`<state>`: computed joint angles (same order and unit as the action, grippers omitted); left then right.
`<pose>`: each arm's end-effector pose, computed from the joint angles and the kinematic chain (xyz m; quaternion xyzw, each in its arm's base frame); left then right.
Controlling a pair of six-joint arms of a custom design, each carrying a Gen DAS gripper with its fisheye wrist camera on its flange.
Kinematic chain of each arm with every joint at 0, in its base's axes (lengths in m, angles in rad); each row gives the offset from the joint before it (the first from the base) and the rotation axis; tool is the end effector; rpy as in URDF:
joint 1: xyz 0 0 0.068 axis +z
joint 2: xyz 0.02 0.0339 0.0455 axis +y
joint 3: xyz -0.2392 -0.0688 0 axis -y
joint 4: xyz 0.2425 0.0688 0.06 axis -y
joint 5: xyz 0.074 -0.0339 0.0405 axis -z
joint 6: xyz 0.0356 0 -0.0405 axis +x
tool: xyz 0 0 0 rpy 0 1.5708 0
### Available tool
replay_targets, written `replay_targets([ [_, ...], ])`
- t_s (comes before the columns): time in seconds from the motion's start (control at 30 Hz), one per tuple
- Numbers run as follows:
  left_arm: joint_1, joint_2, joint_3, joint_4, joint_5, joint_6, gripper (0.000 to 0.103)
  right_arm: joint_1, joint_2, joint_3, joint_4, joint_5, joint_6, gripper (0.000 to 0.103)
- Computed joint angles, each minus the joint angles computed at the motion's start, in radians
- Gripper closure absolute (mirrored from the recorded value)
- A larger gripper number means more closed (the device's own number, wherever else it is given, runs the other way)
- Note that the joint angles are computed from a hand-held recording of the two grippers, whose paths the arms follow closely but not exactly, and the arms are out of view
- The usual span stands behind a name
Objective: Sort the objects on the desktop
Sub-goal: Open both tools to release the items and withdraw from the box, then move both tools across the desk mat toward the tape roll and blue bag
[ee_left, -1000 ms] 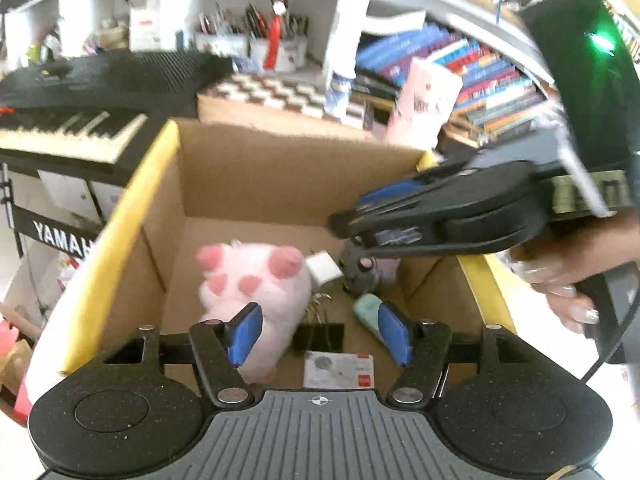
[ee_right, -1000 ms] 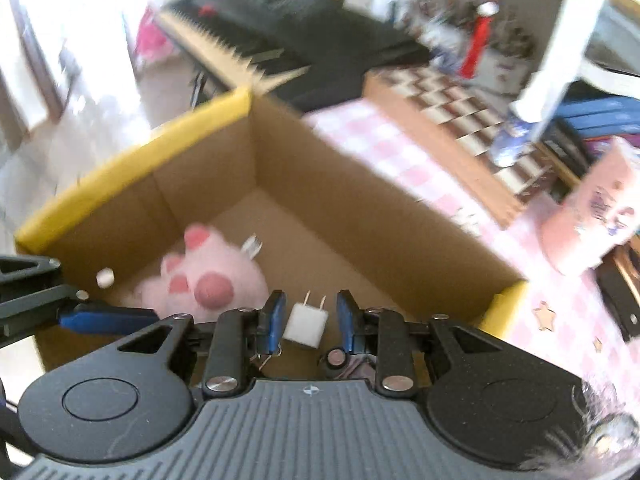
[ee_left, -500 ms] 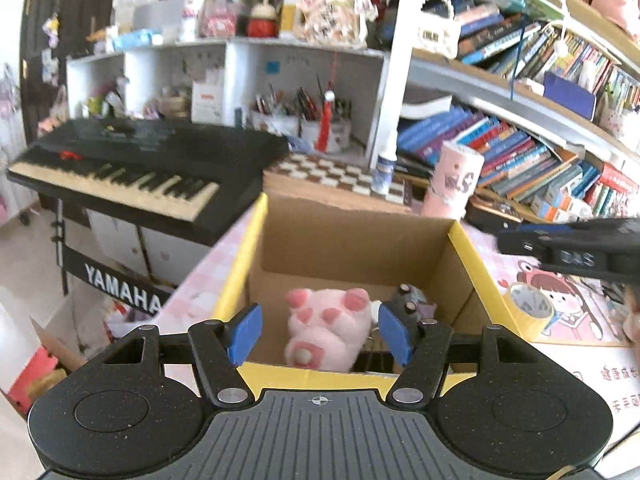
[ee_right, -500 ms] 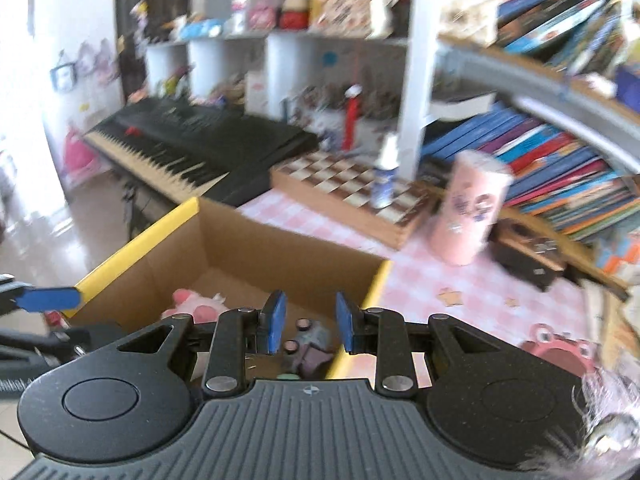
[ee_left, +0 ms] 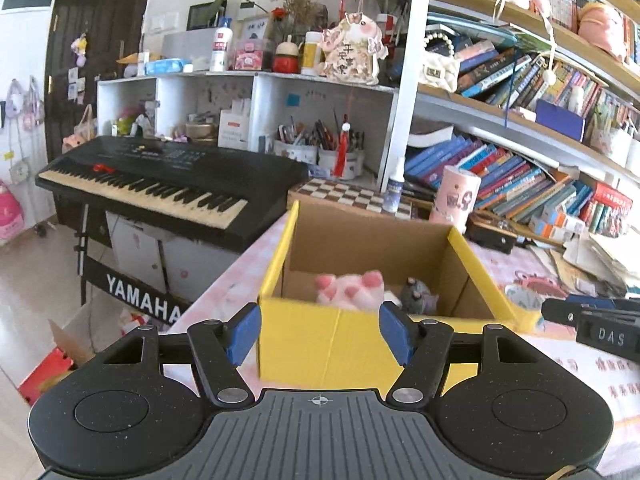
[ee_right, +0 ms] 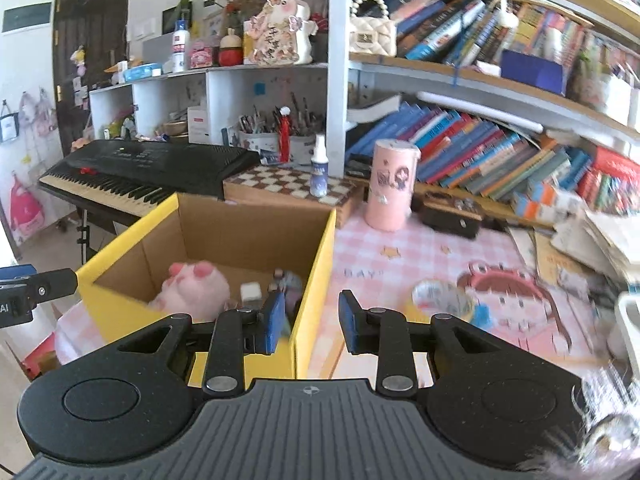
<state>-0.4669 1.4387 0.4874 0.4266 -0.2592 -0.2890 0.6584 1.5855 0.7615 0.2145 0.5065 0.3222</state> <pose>0.2470 -0.1143 0.1337 0.0120 0.8614 -0.0787 0.5017 0.2625 0.1812 0.1553 -0.0294 0.8657 0.0148 0.4995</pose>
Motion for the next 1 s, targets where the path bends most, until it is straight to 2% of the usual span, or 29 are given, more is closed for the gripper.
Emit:
replay_targets([
  [0.2,-0.036,-0.131,-0.131,-0.017,-0.035,-0.031,0.037,0.137,-0.075,-0.098,-0.071,0.098,0.125,0.075],
  [0.57,-0.159,-0.34,-0.282,-0.144,-0.124,-0.076,0.036,0.4,-0.098,-0.162,-0.223,0.272,0.346,0.072],
  [0.77,-0.223,-0.428,-0.326,-0.231,-0.158,-0.109,0.032,0.491,-0.08,-0.167,-0.303,0.315,0.46,0.069],
  [1.0,-0.245,-0.444,-0.344,-0.274,-0.128,-0.12,0.032,0.56,-0.052,-0.149,-0.395,0.33,0.566,0.067],
])
